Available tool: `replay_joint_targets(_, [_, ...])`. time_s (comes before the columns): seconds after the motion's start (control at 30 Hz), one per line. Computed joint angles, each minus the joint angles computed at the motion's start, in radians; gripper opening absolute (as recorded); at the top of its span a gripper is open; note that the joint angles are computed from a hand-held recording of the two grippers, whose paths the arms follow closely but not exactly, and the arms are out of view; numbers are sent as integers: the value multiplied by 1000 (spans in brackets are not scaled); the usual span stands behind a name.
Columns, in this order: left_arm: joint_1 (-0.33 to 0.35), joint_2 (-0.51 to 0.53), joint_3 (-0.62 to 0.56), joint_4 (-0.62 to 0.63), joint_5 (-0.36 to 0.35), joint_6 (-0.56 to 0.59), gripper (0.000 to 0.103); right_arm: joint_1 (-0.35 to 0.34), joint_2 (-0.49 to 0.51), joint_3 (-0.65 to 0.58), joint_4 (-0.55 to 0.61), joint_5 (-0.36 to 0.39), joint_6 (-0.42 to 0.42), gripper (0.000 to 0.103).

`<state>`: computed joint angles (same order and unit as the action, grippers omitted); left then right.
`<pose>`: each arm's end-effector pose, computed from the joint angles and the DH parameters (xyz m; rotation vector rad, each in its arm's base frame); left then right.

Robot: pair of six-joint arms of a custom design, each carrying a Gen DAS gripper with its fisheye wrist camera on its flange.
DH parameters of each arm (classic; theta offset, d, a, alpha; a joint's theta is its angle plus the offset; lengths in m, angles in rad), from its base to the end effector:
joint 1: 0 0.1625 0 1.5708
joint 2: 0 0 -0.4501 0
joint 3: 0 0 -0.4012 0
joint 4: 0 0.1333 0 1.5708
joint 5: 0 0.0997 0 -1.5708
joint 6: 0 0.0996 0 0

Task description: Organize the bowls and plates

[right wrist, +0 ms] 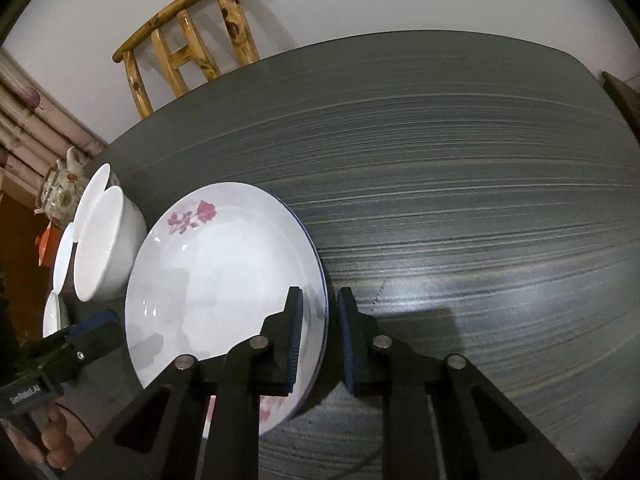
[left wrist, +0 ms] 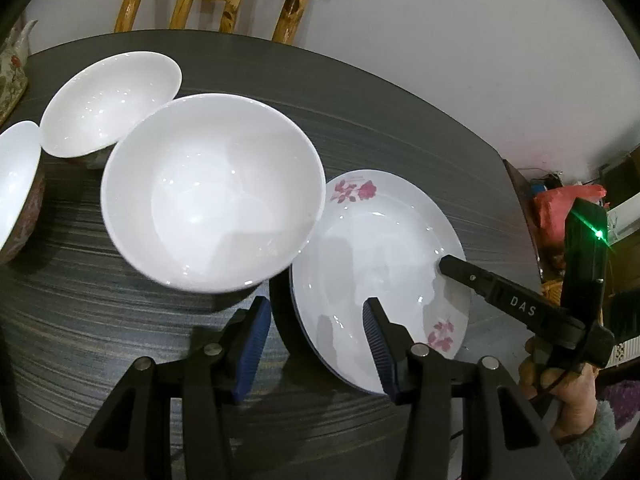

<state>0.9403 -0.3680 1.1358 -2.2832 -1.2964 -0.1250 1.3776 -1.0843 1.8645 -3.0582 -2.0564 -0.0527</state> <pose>-0.3438 -0.7430 -0.0555 0.7272 2.7716 -0.0721 -0.0355 -0.6336 0.2760 -0.3971 -2.4383 0.8265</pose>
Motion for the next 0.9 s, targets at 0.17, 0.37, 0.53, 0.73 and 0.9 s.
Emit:
replay_joint_targets(0.17, [3, 13, -15, 2, -3, -16, 32, -6, 12, -14, -24, 19, -12, 16])
replay_joint_targets(0.37, [-5, 15, 0, -21, 34, -34, 28, -9, 20, -32, -18, 38, -16, 16])
replay_joint_targets(0.53, [-5, 16, 5, -34, 67, -22, 13, -12, 16, -30, -15, 50, -19, 15])
replay_joint_targets(0.73, [1, 13, 8, -33, 70, 0, 7, -3, 20, -24, -24, 30, -23, 14])
replay_joint_targets(0.9, [5, -24, 50, -25, 78, 31, 8, 2, 9, 7, -27, 32, -2, 13])
